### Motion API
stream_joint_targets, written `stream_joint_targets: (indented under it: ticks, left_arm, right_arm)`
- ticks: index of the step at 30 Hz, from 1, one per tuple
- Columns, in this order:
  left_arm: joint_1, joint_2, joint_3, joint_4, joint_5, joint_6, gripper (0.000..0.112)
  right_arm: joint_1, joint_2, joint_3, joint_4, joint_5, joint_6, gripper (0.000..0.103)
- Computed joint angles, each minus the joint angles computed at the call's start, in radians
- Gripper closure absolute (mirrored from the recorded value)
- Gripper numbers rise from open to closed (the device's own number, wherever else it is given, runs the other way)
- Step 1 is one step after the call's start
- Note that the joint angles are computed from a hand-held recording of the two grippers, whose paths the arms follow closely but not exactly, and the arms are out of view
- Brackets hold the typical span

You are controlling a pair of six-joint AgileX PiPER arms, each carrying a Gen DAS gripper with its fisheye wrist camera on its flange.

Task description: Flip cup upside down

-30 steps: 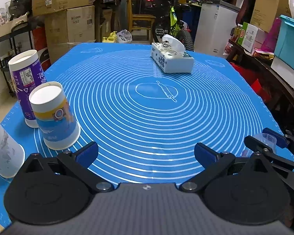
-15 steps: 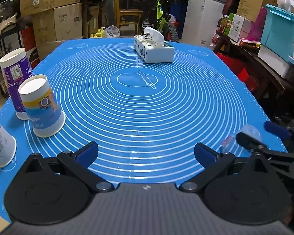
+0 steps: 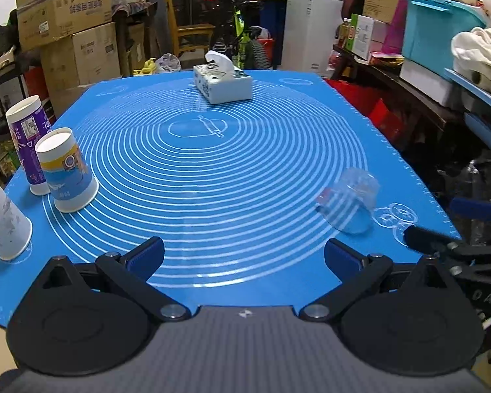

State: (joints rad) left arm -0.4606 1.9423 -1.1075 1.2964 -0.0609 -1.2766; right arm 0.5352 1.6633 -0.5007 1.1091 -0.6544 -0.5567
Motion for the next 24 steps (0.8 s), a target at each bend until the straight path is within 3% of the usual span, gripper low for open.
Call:
stream_joint_targets:
  ticks: [4, 8, 12, 18, 22, 24]
  left_arm:
    - [-0.012, -0.021, 0.027, -0.040, 0.005, 0.042, 0.010]
    - [-0.018, -0.030, 0.046, 0.070, 0.003, -0.068, 0.010]
    - [-0.025, -0.036, 0.065, 0.013, 0.008, -0.002, 0.010]
    - [-0.017, -0.038, 0.070, 0.132, 0.000, -0.122, 0.010]
    - [-0.023, -0.041, 0.077, -0.057, 0.008, 0.067, 0.010]
    - [-0.023, -0.040, 0.076, -0.061, 0.008, 0.071, 0.010]
  right_arm:
    - [0.024, -0.011, 0.010, 0.062, 0.002, -0.043, 0.022]
    - [0.028, -0.023, 0.019, 0.072, 0.017, -0.051, 0.022]
    - [0.034, -0.027, 0.015, 0.095, 0.022, -0.078, 0.022]
    - [0.038, -0.042, 0.012, 0.116, 0.022, -0.101, 0.022]
    - [0.038, -0.043, 0.008, 0.126, 0.026, -0.112, 0.022]
    - [0.040, -0.043, 0.009, 0.132, 0.028, -0.115, 0.022]
